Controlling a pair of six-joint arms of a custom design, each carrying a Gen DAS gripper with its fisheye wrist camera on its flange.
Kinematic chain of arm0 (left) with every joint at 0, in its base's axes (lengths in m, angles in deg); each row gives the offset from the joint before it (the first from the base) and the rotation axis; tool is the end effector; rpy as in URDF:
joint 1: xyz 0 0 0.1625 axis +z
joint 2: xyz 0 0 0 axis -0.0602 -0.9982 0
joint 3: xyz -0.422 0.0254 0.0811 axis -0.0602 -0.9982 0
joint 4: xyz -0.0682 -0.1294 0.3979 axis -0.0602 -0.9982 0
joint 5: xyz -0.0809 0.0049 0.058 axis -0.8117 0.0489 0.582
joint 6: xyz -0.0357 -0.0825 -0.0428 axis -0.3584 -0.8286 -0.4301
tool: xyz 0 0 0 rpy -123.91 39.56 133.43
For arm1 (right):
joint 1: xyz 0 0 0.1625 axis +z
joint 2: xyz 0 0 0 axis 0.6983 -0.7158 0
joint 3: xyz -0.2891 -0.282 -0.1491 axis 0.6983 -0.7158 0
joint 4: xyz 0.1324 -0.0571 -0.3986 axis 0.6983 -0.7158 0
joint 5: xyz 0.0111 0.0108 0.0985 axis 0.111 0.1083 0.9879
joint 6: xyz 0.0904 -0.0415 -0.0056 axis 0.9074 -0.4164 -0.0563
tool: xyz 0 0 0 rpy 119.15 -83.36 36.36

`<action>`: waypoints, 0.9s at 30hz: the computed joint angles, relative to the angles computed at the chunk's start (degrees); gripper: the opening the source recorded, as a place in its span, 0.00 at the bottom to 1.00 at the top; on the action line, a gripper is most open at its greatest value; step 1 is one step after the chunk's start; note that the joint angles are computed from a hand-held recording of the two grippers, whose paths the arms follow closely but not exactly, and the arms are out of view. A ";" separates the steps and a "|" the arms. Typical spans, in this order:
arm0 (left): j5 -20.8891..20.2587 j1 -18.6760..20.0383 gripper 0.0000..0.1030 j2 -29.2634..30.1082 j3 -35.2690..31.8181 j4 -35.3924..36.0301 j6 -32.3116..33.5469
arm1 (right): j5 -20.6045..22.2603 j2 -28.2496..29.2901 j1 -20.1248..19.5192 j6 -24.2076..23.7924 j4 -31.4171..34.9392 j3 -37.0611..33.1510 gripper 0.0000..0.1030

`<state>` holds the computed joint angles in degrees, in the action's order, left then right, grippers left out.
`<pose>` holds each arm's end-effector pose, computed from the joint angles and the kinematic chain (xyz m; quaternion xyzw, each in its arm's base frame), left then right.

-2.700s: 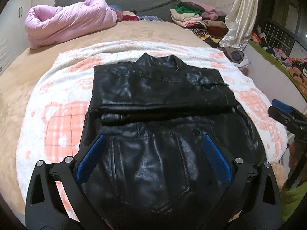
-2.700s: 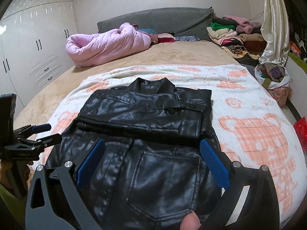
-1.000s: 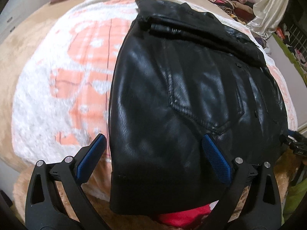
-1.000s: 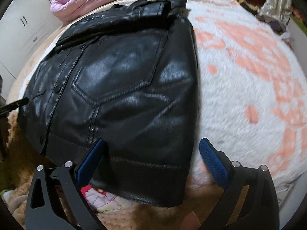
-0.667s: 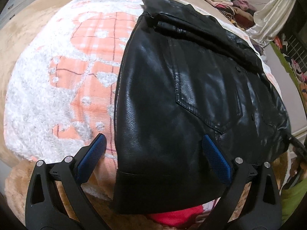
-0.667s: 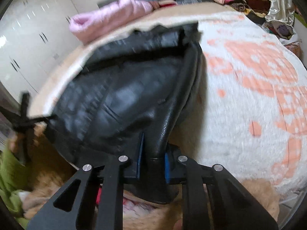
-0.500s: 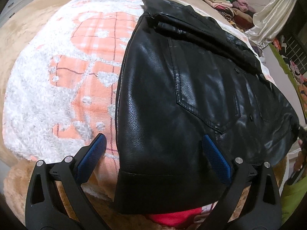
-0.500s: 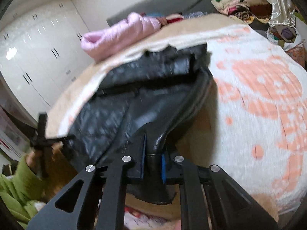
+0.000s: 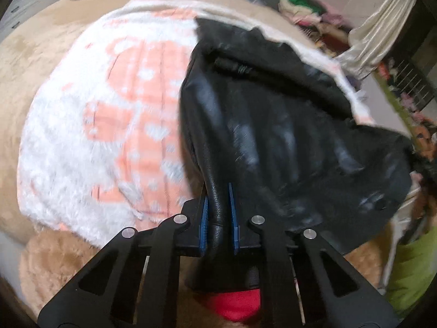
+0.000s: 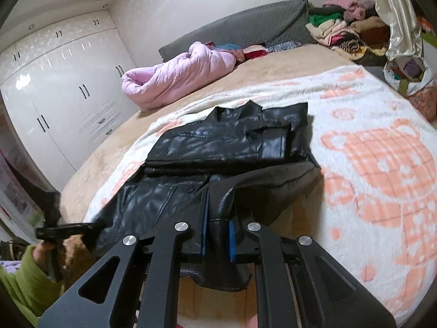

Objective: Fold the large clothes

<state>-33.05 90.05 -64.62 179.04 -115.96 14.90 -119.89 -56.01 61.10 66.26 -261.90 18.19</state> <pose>0.1407 -0.5886 0.3481 0.0388 0.9272 -0.2987 0.2226 0.2973 -0.6337 0.0508 0.2720 -0.9012 0.3259 0.0874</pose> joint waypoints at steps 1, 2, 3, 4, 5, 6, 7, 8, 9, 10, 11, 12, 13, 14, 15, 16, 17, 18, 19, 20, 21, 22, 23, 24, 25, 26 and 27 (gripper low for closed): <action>-0.29 -0.38 0.06 -0.12 -0.22 -0.30 0.33 | -0.29 0.39 0.10 -0.18 -0.06 -0.60 0.10; -0.56 -0.80 0.06 -0.15 -0.47 -0.72 0.77 | -0.66 0.67 0.32 -0.15 -0.14 -1.20 0.10; -0.84 -1.34 0.06 -0.07 -1.02 -1.20 1.35 | -1.05 0.92 0.54 -0.14 -0.02 -1.85 0.10; -0.81 -1.73 0.06 0.11 -1.57 -1.38 1.76 | -1.35 1.17 0.64 -0.36 -0.14 -2.26 0.10; -0.84 -2.21 0.06 0.46 -2.52 -1.66 2.22 | -2.12 1.65 0.95 -0.58 -0.40 -3.04 0.10; -1.07 -2.32 0.06 0.64 -3.08 -1.94 2.50 | -3.01 2.02 1.24 -0.63 -0.55 -3.73 0.10; -1.13 -2.52 0.06 1.09 -4.09 -1.93 2.68 | -3.55 2.33 1.41 -0.66 -0.63 -4.26 0.10; -1.04 -2.60 0.06 1.55 -5.05 -1.69 2.85 | -4.05 2.77 1.60 -0.63 -0.86 -5.02 0.10; -0.64 -2.81 0.06 2.27 -6.22 -2.03 2.90 | -4.63 3.11 1.78 -0.58 -0.96 -5.73 0.10; -0.66 -2.81 0.06 2.58 -6.71 -2.16 2.95 | -5.24 3.49 1.95 -0.65 -0.96 -6.55 0.10; -0.64 -2.93 0.06 3.05 -7.47 -2.11 2.94 | -5.39 3.53 2.01 -0.79 -0.97 -6.85 0.10; -0.60 -2.98 0.06 3.76 -8.70 -2.27 2.86 | -5.48 3.76 2.06 -0.90 -0.90 -7.43 0.10; -0.57 -2.98 0.06 4.25 -9.44 -2.39 2.89 | -5.57 3.99 2.08 -0.92 -0.85 -8.01 0.10; -0.29 -3.00 0.06 4.93 -10.55 -2.48 2.87 | -5.68 4.21 2.10 -0.91 -0.69 -8.72 0.10; -0.10 -3.04 0.06 5.74 -11.64 -2.57 2.73 | -5.64 4.52 2.12 -0.97 -0.37 -9.57 0.10; -0.19 -2.93 0.06 6.45 -12.96 -2.30 2.42 | -5.53 4.80 2.08 -1.09 -0.21 -10.29 0.10; -0.40 -2.82 0.06 7.13 -14.25 -1.96 2.00 | -5.37 5.25 1.97 -1.00 -0.05 -11.36 0.10; -0.34 -2.83 0.06 7.92 -15.55 -1.65 1.83 | -5.25 5.53 1.93 -0.78 0.25 -12.10 0.10; -0.17 -2.90 0.06 8.62 -16.74 -1.42 1.74 | -5.30 5.95 1.89 -0.49 0.84 -13.16 0.10; -0.16 -2.86 0.06 9.32 -17.89 -1.22 1.67 | -5.21 6.51 1.79 -0.08 1.68 -14.61 0.10; -0.28 -2.78 0.06 10.21 -19.31 -0.82 1.59 | -5.06 6.98 1.73 0.21 2.17 -15.66 0.10; -0.15 -2.78 0.06 11.01 -20.47 -0.70 1.52 | -4.77 7.66 1.58 0.52 2.98 -17.22 0.10; -0.14 -2.74 0.06 11.85 -21.69 -0.51 1.41 | -4.78 8.23 1.57 0.71 3.79 -18.51 0.10; -0.15 -2.67 0.06 12.34 -22.55 -0.14 1.38 | -4.91 8.81 1.51 0.83 4.56 -19.79 0.10; -0.02 -2.64 0.06 13.22 -23.94 0.26 1.20 | -5.16 9.76 1.43 1.03 5.77 -21.78 0.10; 0.06 -2.59 0.06 14.08 -25.36 0.69 1.06 | -5.44 10.47 1.41 1.33 6.82 -23.33 0.10; 0.24 -2.52 0.06 15.05 -26.90 1.07 1.03 | -5.89 11.18 1.42 1.59 7.84 -24.84 0.10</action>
